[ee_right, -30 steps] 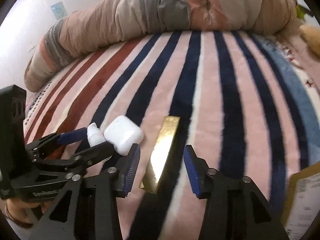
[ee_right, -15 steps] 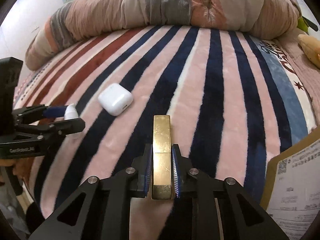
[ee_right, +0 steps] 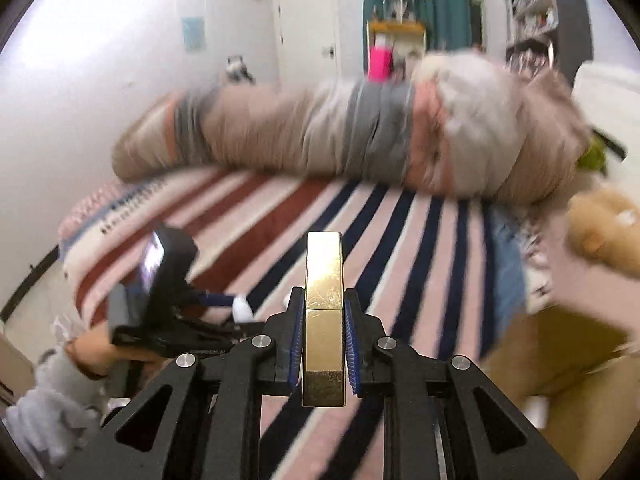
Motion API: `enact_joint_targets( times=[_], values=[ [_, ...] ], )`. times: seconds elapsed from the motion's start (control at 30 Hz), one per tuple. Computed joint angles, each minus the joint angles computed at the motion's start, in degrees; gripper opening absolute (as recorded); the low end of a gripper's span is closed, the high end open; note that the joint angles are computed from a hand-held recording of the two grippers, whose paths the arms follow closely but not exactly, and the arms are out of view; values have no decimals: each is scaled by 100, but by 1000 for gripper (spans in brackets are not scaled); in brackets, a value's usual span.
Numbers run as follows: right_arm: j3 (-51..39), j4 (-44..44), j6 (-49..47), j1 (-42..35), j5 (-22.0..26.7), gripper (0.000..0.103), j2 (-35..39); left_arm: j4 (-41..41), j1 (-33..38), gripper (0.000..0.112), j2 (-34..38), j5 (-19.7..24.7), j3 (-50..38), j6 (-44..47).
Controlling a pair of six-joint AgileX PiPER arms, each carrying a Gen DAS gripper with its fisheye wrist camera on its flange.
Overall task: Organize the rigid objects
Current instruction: 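Grasp the white pump bottle with the left tool while the right tool lifts the gold tube, then release the gold tube into the box with the right tool while the left tool releases the bottle there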
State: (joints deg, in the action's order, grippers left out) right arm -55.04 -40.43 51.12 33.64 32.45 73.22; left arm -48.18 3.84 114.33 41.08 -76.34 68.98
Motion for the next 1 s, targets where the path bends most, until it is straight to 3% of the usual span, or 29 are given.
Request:
enact_joint_targets(
  times=[0.13, 0.27, 0.4, 0.6, 0.77, 0.87, 1.0],
  values=[
    [507, 93, -255, -285, 1021, 14, -1127, -50, -167, 59, -816, 257, 262, 86],
    [1230, 1365, -1538, -1679, 845, 14, -1681, 76, -689, 59, -1578, 599, 207, -216],
    [1599, 1151, -1435, -1842, 798, 15, -1721, 238, -1497, 59, -1969, 1118, -279, -717],
    [1739, 2313, -2986, -2809, 458, 29, -2312, 1257, -3001, 59, -1603, 1432, -1438, -2052],
    [1863, 3047, -4020, -3385, 546, 31, -2773, 2015, -3778, 59, -867, 1924, -2384, -2951],
    [1899, 3228, -4261, -3509, 614, 32, -2881, 2444, -4050, 60, -764, 1844, -2378, -3132],
    [1924, 3050, -4113, -3400, 700, 36, -2928, 2416, -4037, 81, -853, 1644, -2229, -3153]
  ],
)
